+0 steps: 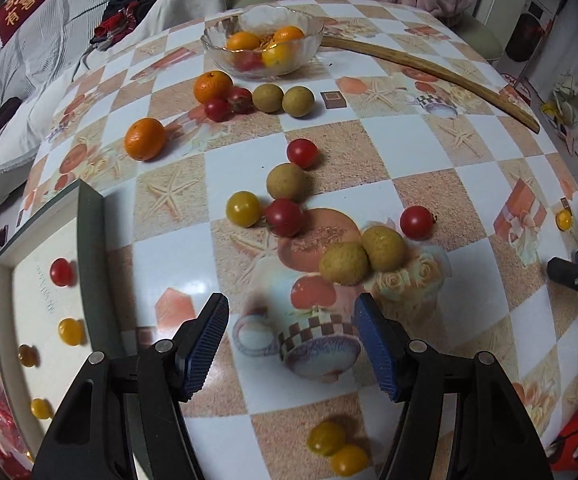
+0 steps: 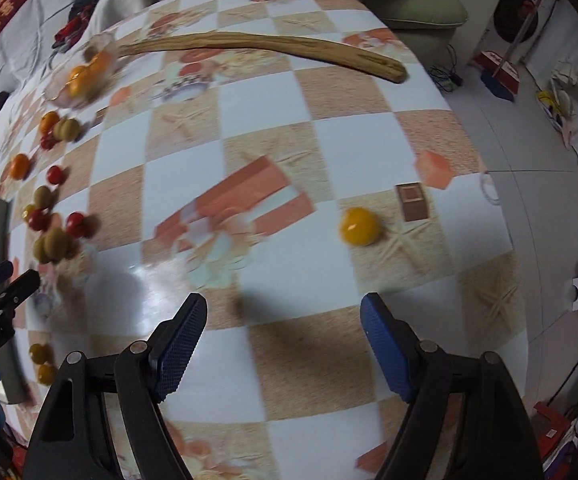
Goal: Organize fruits
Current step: 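Grasp another olive-brown fruit with the left gripper while the right grasps a yellow tomato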
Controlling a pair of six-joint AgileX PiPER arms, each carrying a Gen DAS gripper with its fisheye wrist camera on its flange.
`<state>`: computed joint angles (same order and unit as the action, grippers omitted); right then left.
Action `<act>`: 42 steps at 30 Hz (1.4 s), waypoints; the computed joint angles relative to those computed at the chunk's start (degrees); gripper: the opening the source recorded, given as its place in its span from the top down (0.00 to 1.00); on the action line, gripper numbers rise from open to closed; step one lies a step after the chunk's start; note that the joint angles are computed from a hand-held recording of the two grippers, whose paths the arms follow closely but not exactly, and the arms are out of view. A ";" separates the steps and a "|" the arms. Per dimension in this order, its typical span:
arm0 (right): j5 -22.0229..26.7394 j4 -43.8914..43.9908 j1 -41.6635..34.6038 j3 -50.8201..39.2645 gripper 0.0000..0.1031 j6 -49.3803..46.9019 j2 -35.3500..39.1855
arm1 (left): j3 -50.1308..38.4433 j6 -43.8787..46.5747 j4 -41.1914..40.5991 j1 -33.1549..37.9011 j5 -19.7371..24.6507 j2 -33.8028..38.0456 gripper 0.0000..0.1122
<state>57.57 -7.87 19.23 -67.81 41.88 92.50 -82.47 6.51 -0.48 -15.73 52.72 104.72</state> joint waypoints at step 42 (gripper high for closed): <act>-3.74 15.51 -12.37 -4.50 0.77 -20.61 2.97 | -7.90 -5.82 -3.70 -0.82 6.70 3.55 0.74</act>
